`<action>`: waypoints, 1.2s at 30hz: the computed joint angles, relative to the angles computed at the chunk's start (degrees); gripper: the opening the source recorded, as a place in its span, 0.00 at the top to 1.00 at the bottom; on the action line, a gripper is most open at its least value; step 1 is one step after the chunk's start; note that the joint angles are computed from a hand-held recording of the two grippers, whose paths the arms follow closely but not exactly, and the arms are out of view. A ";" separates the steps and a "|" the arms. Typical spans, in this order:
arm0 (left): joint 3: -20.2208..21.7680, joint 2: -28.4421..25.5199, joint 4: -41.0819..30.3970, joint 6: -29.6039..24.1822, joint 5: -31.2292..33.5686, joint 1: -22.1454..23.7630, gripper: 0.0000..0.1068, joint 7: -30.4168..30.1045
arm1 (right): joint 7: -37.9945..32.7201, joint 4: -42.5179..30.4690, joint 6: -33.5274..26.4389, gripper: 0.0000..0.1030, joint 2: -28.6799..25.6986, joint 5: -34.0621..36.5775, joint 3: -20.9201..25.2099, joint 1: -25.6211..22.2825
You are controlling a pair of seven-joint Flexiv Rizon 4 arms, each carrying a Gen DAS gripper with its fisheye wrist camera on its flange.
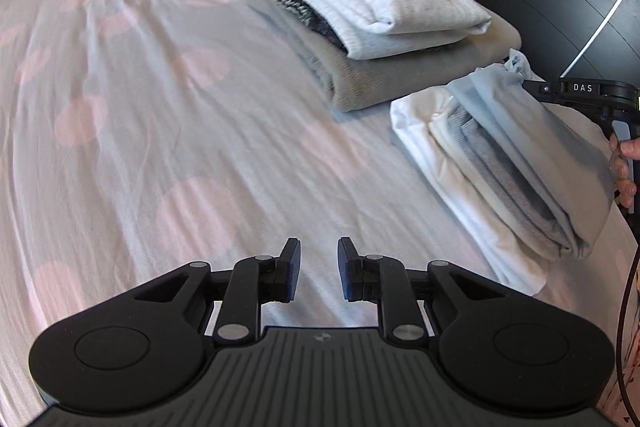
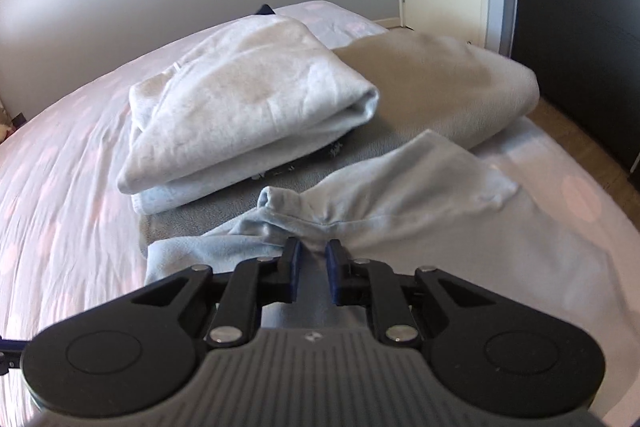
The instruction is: Fold clothes
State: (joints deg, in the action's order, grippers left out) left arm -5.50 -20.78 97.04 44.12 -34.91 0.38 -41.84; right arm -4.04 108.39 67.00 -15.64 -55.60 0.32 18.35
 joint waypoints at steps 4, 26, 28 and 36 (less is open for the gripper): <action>-0.09 -0.35 -0.24 -0.96 -0.35 0.37 0.84 0.02 | -1.39 -1.78 -2.48 0.85 -1.14 3.70 0.67 0.30; 2.26 19.79 15.52 5.17 -16.13 -7.00 0.53 17.82 | 2.84 6.50 -23.75 0.59 21.26 5.09 15.23 4.63; 2.93 22.32 17.73 6.26 -18.65 -8.63 0.50 19.83 | 4.06 7.19 -26.87 0.59 23.58 5.43 17.49 5.38; 4.81 30.66 24.92 12.53 -22.93 -14.64 0.36 22.98 | 12.03 7.52 -42.40 0.50 28.29 4.21 26.01 10.20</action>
